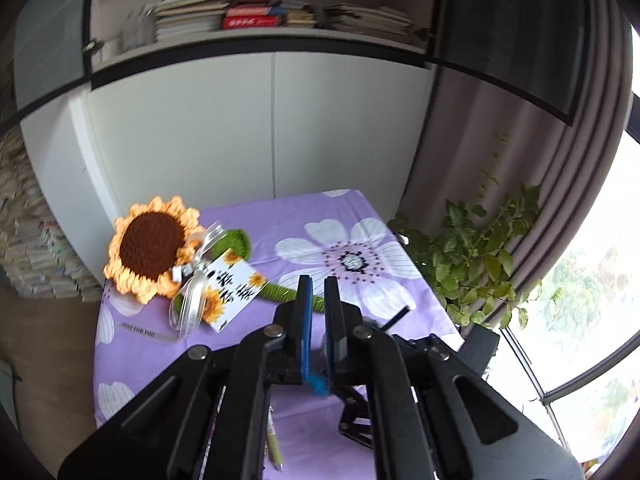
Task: Organize stationery
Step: 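Return the left gripper to the pens and grasp a blue pen, then carry the blue pen with the left gripper and drop it into the pen holder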
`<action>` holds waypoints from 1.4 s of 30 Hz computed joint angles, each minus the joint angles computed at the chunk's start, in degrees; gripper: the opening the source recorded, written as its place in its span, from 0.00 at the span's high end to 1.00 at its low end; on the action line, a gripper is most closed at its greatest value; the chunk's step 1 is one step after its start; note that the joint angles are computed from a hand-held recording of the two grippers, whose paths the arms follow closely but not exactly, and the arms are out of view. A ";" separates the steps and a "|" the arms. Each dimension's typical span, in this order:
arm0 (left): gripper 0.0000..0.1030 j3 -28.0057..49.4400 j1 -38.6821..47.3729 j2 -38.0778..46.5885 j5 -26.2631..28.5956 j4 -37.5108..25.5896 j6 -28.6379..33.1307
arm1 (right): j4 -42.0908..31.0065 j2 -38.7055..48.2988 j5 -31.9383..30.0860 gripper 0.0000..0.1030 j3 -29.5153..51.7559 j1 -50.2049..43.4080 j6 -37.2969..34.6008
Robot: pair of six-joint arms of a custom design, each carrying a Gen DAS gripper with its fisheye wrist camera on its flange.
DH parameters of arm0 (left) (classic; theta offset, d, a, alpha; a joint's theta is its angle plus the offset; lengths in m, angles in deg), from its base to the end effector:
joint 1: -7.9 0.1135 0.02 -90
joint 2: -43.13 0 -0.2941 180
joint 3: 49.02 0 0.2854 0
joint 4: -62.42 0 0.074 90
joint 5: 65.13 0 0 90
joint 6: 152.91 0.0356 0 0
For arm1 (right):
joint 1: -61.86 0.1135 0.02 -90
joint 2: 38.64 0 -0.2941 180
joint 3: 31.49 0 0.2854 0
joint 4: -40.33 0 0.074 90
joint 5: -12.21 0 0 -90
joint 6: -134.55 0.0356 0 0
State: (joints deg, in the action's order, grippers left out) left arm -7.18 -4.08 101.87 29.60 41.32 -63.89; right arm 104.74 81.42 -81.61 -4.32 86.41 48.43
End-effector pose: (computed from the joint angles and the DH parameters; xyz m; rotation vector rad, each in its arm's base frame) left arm 0.2212 -0.0499 0.2145 0.2596 2.2250 -0.2152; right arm 0.2257 0.1057 0.0308 -0.4153 2.0462 0.3726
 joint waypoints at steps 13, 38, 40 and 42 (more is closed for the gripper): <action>0.67 4.13 6.12 29.58 -1.96 7.06 -1.76 | 2.06 0.57 1.61 0.30 -0.51 -0.05 1.34; 0.85 20.69 3.61 56.15 -3.51 4.10 -7.72 | 1.49 -0.67 5.50 0.30 -1.92 -1.66 -3.08; 0.90 20.47 2.81 56.10 -4.89 4.56 -7.41 | 1.45 -0.69 5.42 0.30 -1.91 -1.78 -3.18; 0.91 19.97 2.54 55.84 -4.57 4.88 -7.03 | 1.40 -0.65 5.13 0.30 -1.82 -1.94 -3.12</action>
